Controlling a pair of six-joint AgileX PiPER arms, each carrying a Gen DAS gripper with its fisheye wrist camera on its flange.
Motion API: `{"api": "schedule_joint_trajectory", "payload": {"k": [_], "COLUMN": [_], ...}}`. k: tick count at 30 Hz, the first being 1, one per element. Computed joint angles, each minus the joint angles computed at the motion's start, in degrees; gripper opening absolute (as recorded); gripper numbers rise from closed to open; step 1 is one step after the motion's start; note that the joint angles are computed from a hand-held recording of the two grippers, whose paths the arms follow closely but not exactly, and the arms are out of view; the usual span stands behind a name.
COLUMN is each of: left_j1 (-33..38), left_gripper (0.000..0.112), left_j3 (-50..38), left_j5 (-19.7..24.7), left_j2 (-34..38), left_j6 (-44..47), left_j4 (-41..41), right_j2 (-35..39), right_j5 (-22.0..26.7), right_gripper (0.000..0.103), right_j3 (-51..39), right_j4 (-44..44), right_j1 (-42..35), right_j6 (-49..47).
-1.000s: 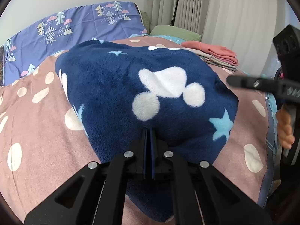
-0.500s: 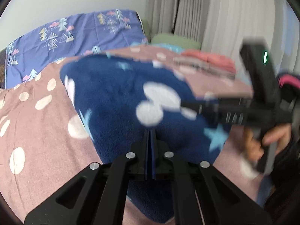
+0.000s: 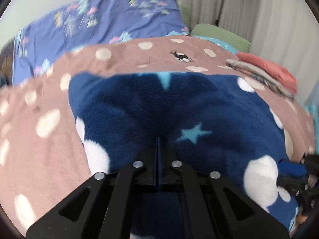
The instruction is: Fold small clothes
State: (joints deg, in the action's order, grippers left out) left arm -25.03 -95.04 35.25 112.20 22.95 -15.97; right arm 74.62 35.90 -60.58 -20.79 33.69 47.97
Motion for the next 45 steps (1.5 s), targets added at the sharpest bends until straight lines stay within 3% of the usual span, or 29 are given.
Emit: {"api": "schedule_joint_trajectory", "payload": {"k": [3, 6, 8, 12, 15, 17, 19, 22, 26, 29, 30, 34, 37, 39, 42, 43, 45], "left_j1": [0.79, 5.17, 7.41, 6.98, 6.87, 7.14, 7.26, 6.08, 6.62, 6.49, 6.81, 7.93, 8.4, 4.84, -4.32, -5.93, -6.6], "left_gripper": [0.0, 0.003, 0.004, 0.008, 0.01, 0.01, 0.009, 0.007, 0.007, 0.018, 0.024, 0.033, 0.036, 0.038, 0.037, 0.037, 0.037], "left_j3": [-2.73, -9.32, -15.22, -26.75, -38.99, -37.44, -30.72, -26.95, -24.54, -17.34, -11.77, 9.63, 17.67, 20.4, 27.36, 27.55, 24.93], "left_j5": [3.71, 9.25, 11.61, 15.15, 21.01, 17.57, 11.09, 6.94, 6.39, 5.82, 3.29, -0.09, 4.14, 1.95, -12.39, -14.17, -10.86], "left_j2": [-1.39, -0.69, 1.12, 8.19, 18.38, 22.48, 20.2, 18.55, 16.05, 8.19, 4.12, -14.56, -20.45, -19.49, -18.09, -18.28, -18.11], "left_j6": [2.97, 5.33, 4.82, -1.25, -5.29, -2.76, -1.17, -1.8, -1.6, -2.25, 1.33, 24.24, 33.79, 30.93, 20.93, 15.2, 7.17], "left_j4": [-0.89, -11.38, -15.26, -7.35, -0.04, -0.87, -3.62, -1.17, -1.16, -0.81, -4.36, -21.56, -29.39, -24.4, -7.23, -1.69, 3.55], "right_j2": [-1.44, 1.5, 6.35, 16.7, 25.59, 27.58, 25.44, 25.61, 25.15, 18.03, 15.29, 0.98, -3.54, 0.16, 0.27, -1.26, -5.95], "right_j5": [2.22, 5.44, 5.26, 7.78, 12.09, 5.45, -0.39, 0.3, -0.29, 2.64, 3.07, 1.83, 2.53, 3.47, -2.61, -2.17, -1.53], "right_gripper": [0.027, 0.034, 0.034, 0.035, 0.039, 0.039, 0.039, 0.039, 0.041, 0.041, 0.041, 0.04, 0.043, 0.052, 0.064, 0.067, 0.069], "right_j3": [-5.22, -13.83, -20.1, -30.34, -33.85, -28.55, -23.31, -23.84, -23.78, -19.6, -18.1, -9.41, -3.98, -0.96, 4.98, 5.6, 8.28], "right_j4": [9.72, 3.29, 7.25, 9.49, 9.43, 19.71, 24.59, 14.97, 8.51, 3.27, 4.13, 13.48, 15.6, 17.33, 18.99, 21.53, 26.76], "right_j1": [-4.73, -4.25, -6.03, -8.16, -11.29, -16.04, -17.91, -14.36, -12.48, -11.15, -10.8, -8.65, -5.31, -5.51, -7.62, -8.63, -11.15], "right_j6": [-9.93, -12.28, -19.45, -25.28, -24.8, -30.59, -31.93, -24.95, -21.25, -14.65, -14.29, -21.06, -20.6, -19.29, -17.53, -17.85, -18.19]}}
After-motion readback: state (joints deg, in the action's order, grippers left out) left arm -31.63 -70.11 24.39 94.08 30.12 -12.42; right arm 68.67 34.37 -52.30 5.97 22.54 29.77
